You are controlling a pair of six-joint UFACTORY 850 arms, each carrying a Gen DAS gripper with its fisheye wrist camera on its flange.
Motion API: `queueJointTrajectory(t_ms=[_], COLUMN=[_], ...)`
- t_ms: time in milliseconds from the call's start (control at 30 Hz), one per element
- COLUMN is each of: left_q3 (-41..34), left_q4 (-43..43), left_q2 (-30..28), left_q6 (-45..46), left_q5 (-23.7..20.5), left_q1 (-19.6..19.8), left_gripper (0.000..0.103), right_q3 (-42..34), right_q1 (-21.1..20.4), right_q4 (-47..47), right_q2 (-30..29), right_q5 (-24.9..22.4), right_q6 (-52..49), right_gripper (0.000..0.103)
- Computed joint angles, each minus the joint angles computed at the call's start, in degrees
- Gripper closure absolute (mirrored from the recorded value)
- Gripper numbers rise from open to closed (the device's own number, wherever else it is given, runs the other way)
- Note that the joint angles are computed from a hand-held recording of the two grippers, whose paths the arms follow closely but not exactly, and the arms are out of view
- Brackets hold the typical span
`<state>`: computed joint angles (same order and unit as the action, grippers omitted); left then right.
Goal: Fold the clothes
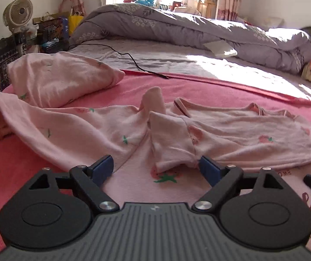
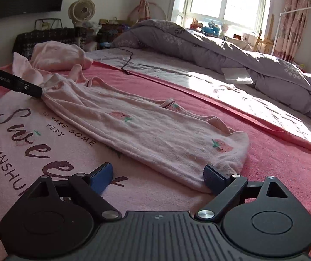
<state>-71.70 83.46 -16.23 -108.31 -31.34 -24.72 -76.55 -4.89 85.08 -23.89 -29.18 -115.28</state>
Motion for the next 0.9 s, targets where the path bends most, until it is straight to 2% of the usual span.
queueJointTrajectory(t_ms=[67,100,133,167,267,333,433,500,533,633,700,733,767,800,833,900], left_q3=[5.7,7.2,8.8,9.9,12.8,13.0,10.4,9.0,8.7,7.8,6.7,6.2,6.1,6.5,7.0,7.9], left_q4=[9.4,11.0,11.4,10.6,10.7,11.9,9.9,10.9,13.8,25.7,25.3,24.7,25.1,27.2,28.8,31.2], left_q2=[3.8,5.0,6.5,7.8,11.9,11.6,8.9,7.3,6.7,4.2,2.7,2.2,1.9,2.1,2.6,3.8], left_q6=[-9.3,-12.0,-15.3,-20.8,-38.8,-47.5,-44.8,-46.5,-49.7,-61.9,-61.0,-60.0,-60.0,-61.8,-62.9,-62.7], left_q5=[-12.0,-15.9,-17.4,-16.5,-4.3,-0.9,2.3,7.2,8.5,4.5,3.4,2.8,2.5,2.5,1.3,-3.1], left_q1=[-1.3,-1.1,-0.1,1.7,10.1,13.5,16.7,18.4,19.0,18.8,18.7,18.6,18.5,18.5,18.0,16.2], left_gripper=[0.012,0.011,0.009,0.008,0.009,0.009,0.009,0.009,0.009,0.009,0.021,0.043,0.060,0.073,0.090,0.090], right_q3=[0.0,0.2,0.8,1.2,1.8,1.8,1.7,1.9,1.9,2.0,2.0,1.9,1.8,1.8,1.7,1.6], right_q1=[-0.4,-0.4,-0.2,0.0,0.2,0.3,0.4,0.5,0.5,0.6,0.6,0.5,0.5,0.4,0.4,0.3], right_q4=[-0.4,0.1,1.5,2.6,4.4,4.5,4.7,5.2,5.4,5.6,5.7,5.5,5.4,5.2,4.9,4.6], right_q2=[-0.1,0.0,0.4,0.6,0.9,0.9,0.8,0.9,0.9,0.9,0.9,0.8,0.8,0.8,0.7,0.7], right_q5=[-0.7,-0.5,0.1,0.6,1.4,1.6,1.8,2.1,2.2,2.4,2.4,2.2,2.2,2.1,2.0,1.7], right_q6=[0.8,0.1,-1.7,-3.1,-5.4,-5.4,-5.6,-6.0,-6.2,-6.4,-6.4,-6.3,-6.1,-5.9,-5.5,-5.0], right_gripper=[0.011,0.011,0.010,0.010,0.009,0.008,0.008,0.007,0.007,0.006,0.006,0.006,0.006,0.006,0.006,0.006])
